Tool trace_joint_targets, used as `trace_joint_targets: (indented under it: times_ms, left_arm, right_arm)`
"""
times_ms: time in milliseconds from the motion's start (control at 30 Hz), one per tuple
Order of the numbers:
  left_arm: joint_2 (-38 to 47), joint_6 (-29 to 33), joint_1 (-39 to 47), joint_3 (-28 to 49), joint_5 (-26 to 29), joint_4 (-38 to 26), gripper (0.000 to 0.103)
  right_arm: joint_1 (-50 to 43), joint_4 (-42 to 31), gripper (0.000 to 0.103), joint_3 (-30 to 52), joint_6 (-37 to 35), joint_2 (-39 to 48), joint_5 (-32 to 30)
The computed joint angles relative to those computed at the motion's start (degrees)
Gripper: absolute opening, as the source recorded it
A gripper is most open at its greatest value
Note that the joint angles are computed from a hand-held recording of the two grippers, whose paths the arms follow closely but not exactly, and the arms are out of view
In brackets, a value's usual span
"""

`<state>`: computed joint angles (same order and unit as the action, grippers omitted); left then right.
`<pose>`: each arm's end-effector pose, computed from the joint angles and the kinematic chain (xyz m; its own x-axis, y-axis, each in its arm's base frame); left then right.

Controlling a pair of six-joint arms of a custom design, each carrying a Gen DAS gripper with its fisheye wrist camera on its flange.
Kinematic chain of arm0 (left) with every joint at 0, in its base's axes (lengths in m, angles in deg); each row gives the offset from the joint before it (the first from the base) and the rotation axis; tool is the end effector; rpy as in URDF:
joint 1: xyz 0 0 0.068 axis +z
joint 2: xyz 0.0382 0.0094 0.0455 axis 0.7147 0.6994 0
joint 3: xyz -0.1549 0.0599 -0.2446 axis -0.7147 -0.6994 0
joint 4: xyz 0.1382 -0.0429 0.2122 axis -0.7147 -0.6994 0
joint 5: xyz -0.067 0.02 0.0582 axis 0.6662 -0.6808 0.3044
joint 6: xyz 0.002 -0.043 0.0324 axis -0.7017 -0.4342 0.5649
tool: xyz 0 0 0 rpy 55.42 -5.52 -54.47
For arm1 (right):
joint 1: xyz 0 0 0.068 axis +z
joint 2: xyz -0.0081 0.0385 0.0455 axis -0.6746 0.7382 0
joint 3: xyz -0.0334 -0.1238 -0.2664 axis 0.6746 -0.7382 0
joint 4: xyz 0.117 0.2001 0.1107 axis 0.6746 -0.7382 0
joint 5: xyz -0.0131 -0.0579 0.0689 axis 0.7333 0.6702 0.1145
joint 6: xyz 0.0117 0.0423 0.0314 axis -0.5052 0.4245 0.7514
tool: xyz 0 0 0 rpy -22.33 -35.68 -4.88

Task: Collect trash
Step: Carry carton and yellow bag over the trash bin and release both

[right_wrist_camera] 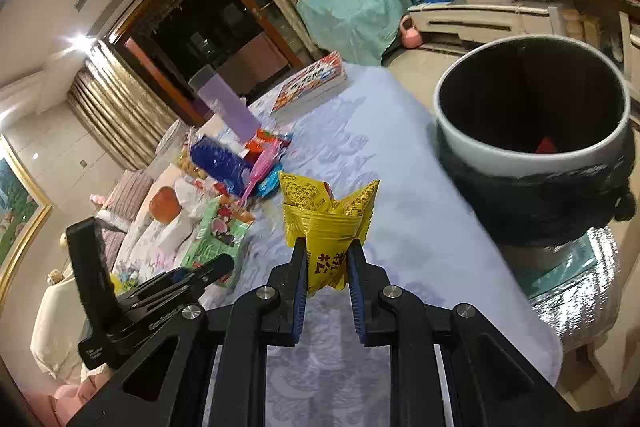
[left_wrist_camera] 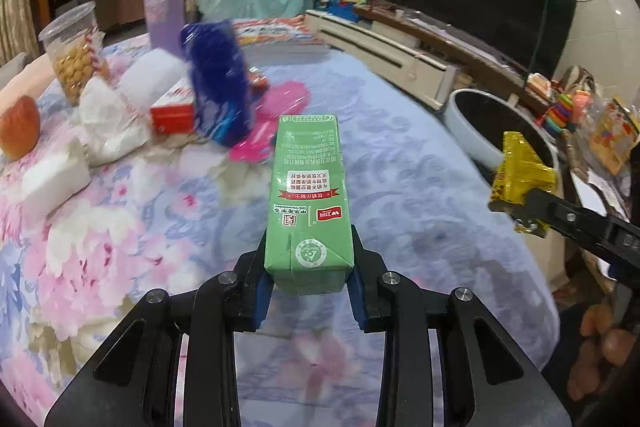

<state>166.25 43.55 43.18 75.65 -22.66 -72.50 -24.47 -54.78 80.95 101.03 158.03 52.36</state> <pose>0.3779 -0.0345 0.1715 -0.5646 0.4347 -0.7016 0.6820 0.7245 -0.0999 0.2562 0.0755 0.1471 -0.4721 0.6234 -0.6233 0.3175 0.7799 0.5394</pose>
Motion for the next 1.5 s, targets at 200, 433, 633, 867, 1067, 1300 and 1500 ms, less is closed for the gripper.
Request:
trace_joint_targets:
  times_ms: [200, 433, 633, 867, 1067, 1300, 1500]
  left_arm:
    - [-3.0, 0.5, -3.2, -1.4, 1.4, -1.1, 0.03]
    - [-4.2, 0.8, -8.5, -1.2, 1.5, -2.9, 0.03]
    - [-4.5, 0.2, -12.5, -0.6, 1.2, -3.6, 0.03]
    - [-3.2, -1.7, -17.5, 1.9, -0.2, -3.3, 0.03]
    - [-1.2, -4.1, -21.1, 5.3, -1.4, -3.2, 0.03]
    - [0.9, -5.6, -24.7, 9.1, -2.6, -3.4, 0.03]
    - [3.4, -6.7, -27.4, 12.7, -3.8, -4.9, 0.03]
  right_arm:
    - [-1.6, -1.2, 0.019, -3.0, -0.5, -4.2, 1.8]
    - [-4.7, -3.2, 0.019, -6.3, -1.3, -9.7, 2.6]
    - [-8.5, -6.0, 0.019, -8.0, -2.6, -13.9, 2.3]
    - [-14.2, -7.2, 0.019, -9.0, -5.1, -16.4, 0.2]
    - [-19.2, -7.9, 0.019, -8.3, -7.9, -16.1, -2.6]
    - [-24.0, -8.7, 0.019, -6.9, -10.3, -15.0, -5.1]
    - [-26.7, -9.8, 0.019, -5.7, -11.8, -13.8, -6.8]
